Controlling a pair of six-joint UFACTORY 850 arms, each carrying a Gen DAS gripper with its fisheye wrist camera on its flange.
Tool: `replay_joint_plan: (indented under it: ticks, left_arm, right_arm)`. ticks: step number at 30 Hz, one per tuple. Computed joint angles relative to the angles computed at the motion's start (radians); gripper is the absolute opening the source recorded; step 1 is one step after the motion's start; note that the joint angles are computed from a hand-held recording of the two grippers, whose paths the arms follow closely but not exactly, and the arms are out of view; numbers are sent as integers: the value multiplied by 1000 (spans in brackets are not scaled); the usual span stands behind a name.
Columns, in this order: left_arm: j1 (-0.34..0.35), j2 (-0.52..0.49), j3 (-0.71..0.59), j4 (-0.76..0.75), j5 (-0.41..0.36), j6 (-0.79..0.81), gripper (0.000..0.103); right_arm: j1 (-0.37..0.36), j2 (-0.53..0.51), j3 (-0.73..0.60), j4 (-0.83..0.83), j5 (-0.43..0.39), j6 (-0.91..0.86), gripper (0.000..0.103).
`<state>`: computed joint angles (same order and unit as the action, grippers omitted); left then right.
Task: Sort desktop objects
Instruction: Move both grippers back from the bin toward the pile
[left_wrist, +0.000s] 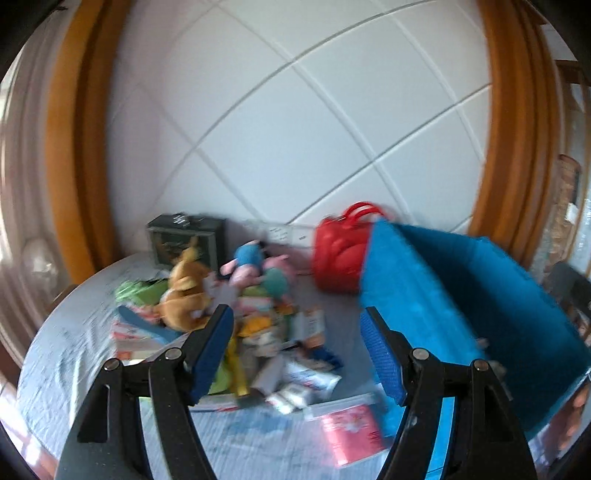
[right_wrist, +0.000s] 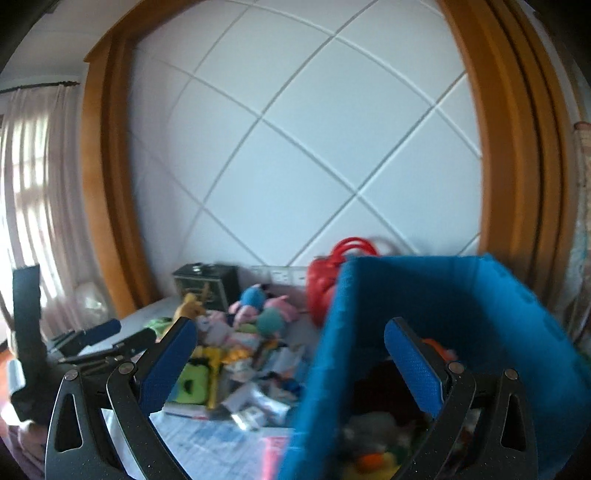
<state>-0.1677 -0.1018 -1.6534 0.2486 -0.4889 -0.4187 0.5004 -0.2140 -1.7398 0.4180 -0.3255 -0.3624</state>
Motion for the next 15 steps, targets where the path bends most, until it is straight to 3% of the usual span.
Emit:
replay_joint_plan:
  ticks: [6, 10, 15]
  left_arm:
    - [147, 1, 56, -168, -42, 188, 71]
    - [265, -27, 65, -377, -89, 386, 71]
    - [344, -68, 64, -353, -103, 412, 71]
  right_arm:
    - [109, -63, -51, -183, -16, 172, 103]
    - [179, -141, -119, -336, -79, 312, 103]
    - [225, -222, -183, -487, -136, 472, 103]
